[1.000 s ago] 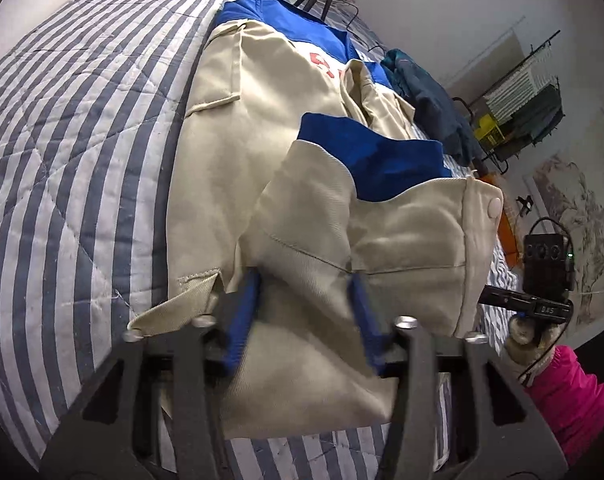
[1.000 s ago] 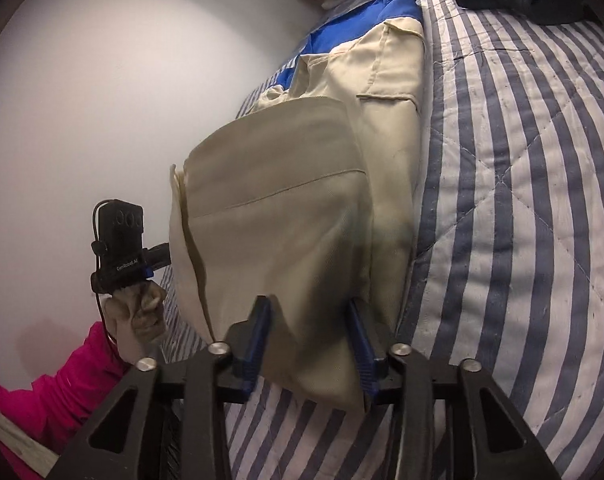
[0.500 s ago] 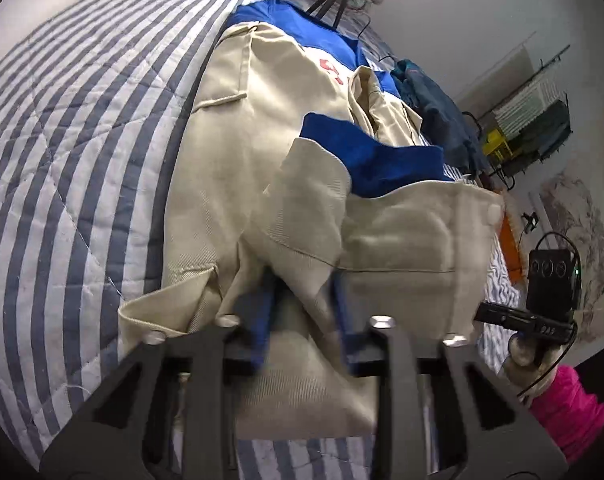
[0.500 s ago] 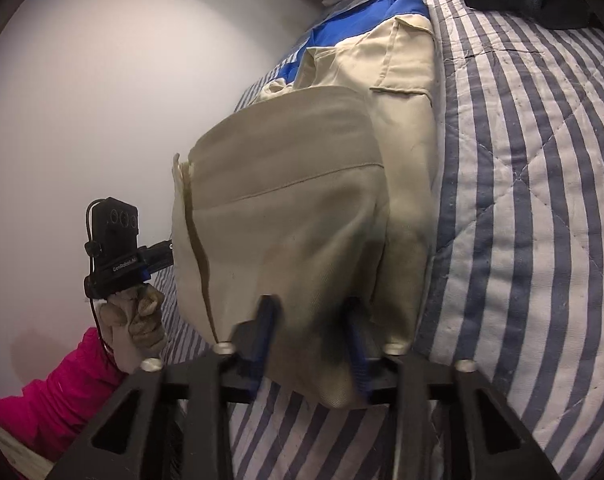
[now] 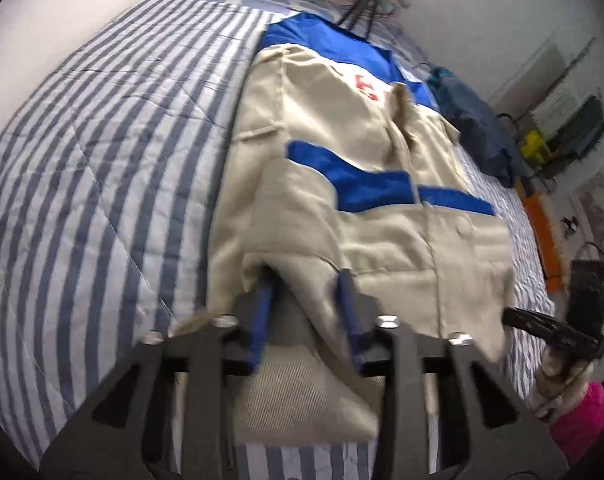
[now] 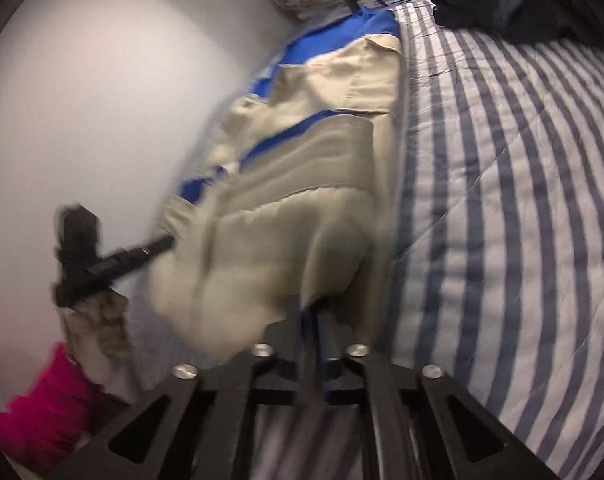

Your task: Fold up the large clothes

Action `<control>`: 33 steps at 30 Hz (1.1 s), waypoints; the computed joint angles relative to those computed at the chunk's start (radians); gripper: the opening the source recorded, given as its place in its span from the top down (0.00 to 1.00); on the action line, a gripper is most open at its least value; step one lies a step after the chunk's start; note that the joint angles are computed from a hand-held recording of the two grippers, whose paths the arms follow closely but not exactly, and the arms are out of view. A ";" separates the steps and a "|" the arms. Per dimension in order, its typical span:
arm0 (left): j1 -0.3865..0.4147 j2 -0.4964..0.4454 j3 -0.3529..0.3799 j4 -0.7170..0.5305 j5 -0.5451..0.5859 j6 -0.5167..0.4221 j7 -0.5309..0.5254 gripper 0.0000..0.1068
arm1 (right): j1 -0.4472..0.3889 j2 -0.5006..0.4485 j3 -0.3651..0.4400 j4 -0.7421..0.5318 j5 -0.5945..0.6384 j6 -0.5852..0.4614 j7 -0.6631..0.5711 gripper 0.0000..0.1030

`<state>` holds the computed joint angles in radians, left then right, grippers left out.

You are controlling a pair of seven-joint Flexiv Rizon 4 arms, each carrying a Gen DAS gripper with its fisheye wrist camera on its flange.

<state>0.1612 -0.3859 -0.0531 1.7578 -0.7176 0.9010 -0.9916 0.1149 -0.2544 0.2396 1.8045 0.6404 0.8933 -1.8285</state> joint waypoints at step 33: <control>-0.002 0.148 0.054 0.234 -0.282 -0.063 0.277 0.84 | 0.190 -0.285 0.055 -0.427 -0.380 -0.156 -0.183 0.93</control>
